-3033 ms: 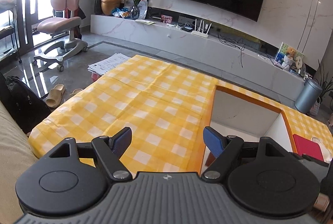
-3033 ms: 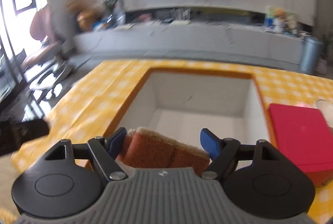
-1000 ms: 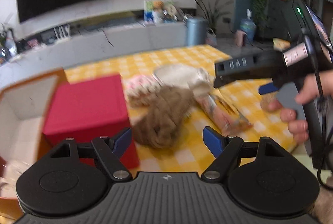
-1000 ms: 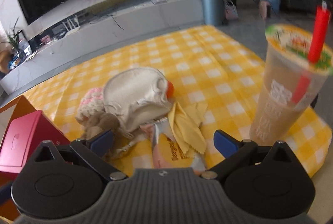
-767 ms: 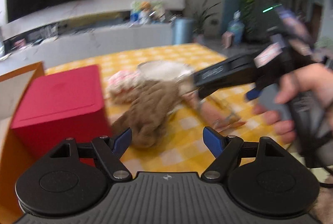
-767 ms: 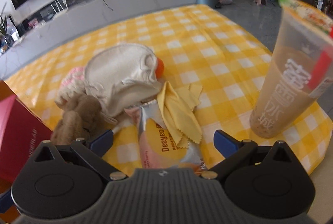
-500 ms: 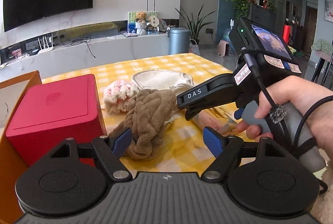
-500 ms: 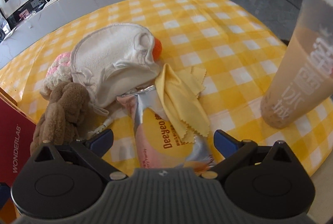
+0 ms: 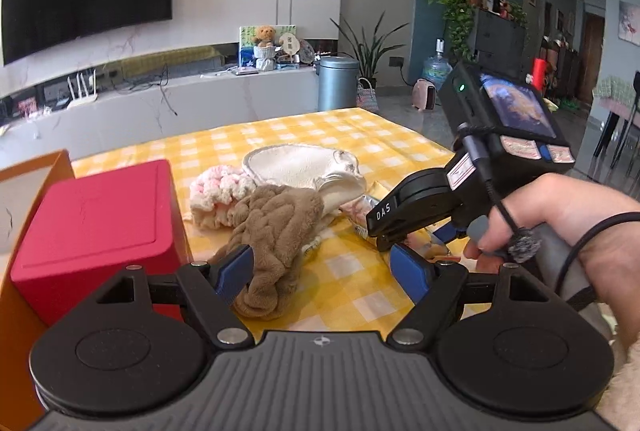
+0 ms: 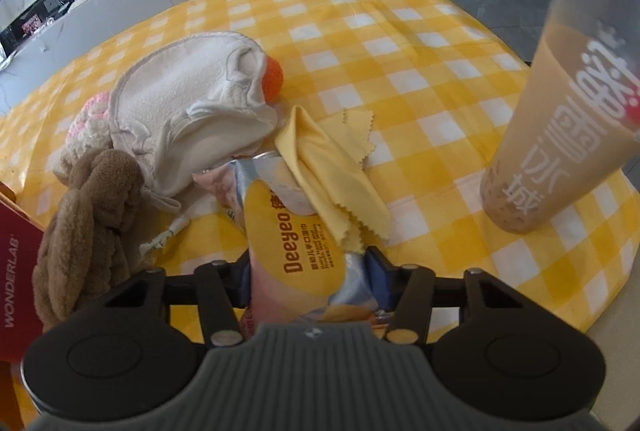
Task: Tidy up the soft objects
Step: 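Grasp the yellow Deeyeo snack packet with the right tool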
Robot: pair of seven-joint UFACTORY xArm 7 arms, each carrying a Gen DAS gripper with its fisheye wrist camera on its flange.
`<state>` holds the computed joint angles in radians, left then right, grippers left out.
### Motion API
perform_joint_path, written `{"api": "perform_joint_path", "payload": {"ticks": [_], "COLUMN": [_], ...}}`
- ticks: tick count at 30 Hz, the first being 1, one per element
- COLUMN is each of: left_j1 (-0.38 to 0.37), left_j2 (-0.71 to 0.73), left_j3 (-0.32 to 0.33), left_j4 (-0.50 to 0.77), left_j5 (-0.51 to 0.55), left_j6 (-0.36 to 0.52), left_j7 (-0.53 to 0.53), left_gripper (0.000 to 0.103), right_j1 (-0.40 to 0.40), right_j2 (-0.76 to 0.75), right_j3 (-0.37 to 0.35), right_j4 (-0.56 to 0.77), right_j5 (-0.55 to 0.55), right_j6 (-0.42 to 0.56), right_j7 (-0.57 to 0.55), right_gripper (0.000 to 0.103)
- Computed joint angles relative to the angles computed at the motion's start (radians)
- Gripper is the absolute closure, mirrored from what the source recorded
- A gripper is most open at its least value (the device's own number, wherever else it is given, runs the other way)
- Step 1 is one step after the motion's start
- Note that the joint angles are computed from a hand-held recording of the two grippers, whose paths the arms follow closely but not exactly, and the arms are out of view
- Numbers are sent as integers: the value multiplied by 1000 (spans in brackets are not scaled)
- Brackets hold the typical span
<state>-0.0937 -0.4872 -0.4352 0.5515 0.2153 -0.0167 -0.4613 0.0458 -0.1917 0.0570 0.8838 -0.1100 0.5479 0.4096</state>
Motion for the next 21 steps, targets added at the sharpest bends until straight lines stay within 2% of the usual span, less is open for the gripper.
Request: {"api": "perform_joint_path", "payload": {"ticks": [2, 6, 9, 13, 15, 19, 21], "left_j1": [33, 238, 295, 460, 551, 670, 691], "left_j2": [4, -4, 37, 40, 36, 50, 98], "left_j3": [-35, -231, -284, -427, -509, -629, -652], "left_j4": [9, 56, 100, 141, 170, 237, 269], "left_j5": [10, 75, 135, 246, 296, 352, 362], "left_j6": [-2, 33, 67, 64, 79, 177, 220], "left_j7": [-12, -103, -138, -225, -273, -366, -400], "left_gripper": [12, 12, 12, 12, 12, 12, 12], "right_j1": [4, 1, -27, -49, -45, -59, -64], "right_j2": [-26, -72, -101, -124, -130, -144, -151], "right_j3": [-6, -18, -11, -9, -26, -23, -19], "right_j4": [-22, -57, -76, -91, -100, -112, -116], "right_j5": [12, 40, 21, -23, -1, 6, 0], "right_j6": [-17, -44, -45, -20, -22, -24, -31], "right_j7": [-22, -61, -31, -54, -82, -84, -85], "right_gripper": [50, 50, 50, 50, 50, 50, 50]}}
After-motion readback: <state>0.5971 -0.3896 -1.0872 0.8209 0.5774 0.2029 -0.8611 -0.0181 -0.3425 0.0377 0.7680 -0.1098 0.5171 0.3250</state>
